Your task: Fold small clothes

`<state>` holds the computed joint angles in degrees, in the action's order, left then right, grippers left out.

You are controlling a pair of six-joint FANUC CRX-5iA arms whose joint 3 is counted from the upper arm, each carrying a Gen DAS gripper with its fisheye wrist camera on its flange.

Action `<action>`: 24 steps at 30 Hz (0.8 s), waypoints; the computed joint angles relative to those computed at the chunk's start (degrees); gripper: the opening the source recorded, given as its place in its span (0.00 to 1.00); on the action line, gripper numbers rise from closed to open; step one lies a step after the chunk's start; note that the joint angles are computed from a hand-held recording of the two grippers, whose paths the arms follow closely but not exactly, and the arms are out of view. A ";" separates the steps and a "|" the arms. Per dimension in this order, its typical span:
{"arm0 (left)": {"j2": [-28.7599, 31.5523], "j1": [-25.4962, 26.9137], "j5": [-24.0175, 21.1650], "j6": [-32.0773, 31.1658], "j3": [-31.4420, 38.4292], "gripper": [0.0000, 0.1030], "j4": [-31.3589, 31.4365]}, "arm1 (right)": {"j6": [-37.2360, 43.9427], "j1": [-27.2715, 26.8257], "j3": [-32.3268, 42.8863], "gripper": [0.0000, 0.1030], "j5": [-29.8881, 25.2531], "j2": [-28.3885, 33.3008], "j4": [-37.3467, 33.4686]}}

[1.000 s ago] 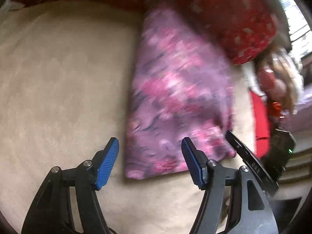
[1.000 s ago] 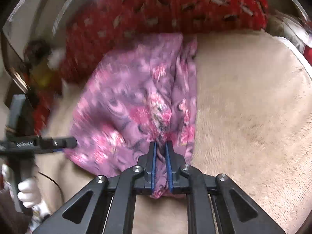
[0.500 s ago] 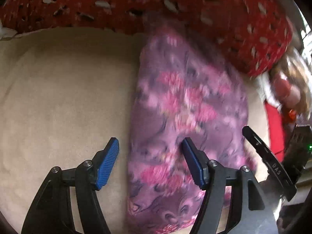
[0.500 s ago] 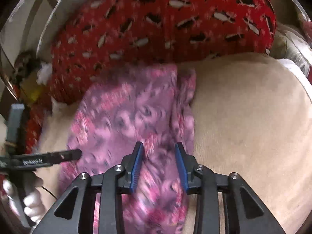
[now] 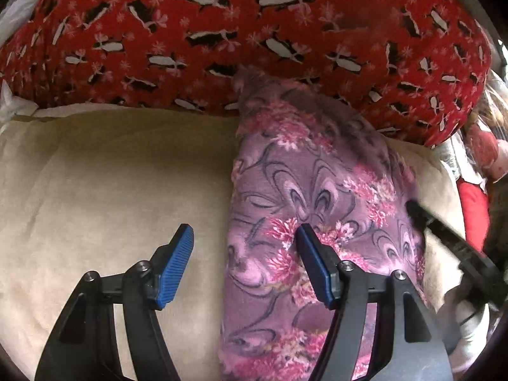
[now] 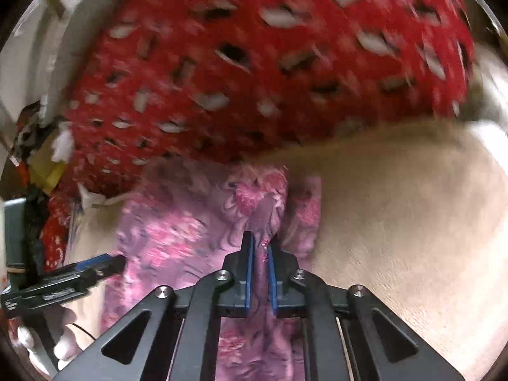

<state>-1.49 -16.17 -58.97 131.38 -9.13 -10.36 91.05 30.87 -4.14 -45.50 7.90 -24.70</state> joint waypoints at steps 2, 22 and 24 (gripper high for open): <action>0.22 -0.01 -0.07 0.21 0.19 0.65 0.01 | -0.06 1.05 -0.59 0.07 0.22 0.24 2.39; -9.81 4.93 8.17 -3.98 -13.54 0.68 13.63 | 12.06 -2.64 -6.85 0.24 1.55 -9.90 -9.77; -7.44 3.20 6.51 -3.27 -12.80 0.71 12.28 | 7.71 0.45 -6.98 0.23 -1.31 -7.54 -2.84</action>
<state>-8.93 -12.97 -52.46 128.12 -21.93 1.92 98.75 31.32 -11.12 -46.80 0.36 -27.54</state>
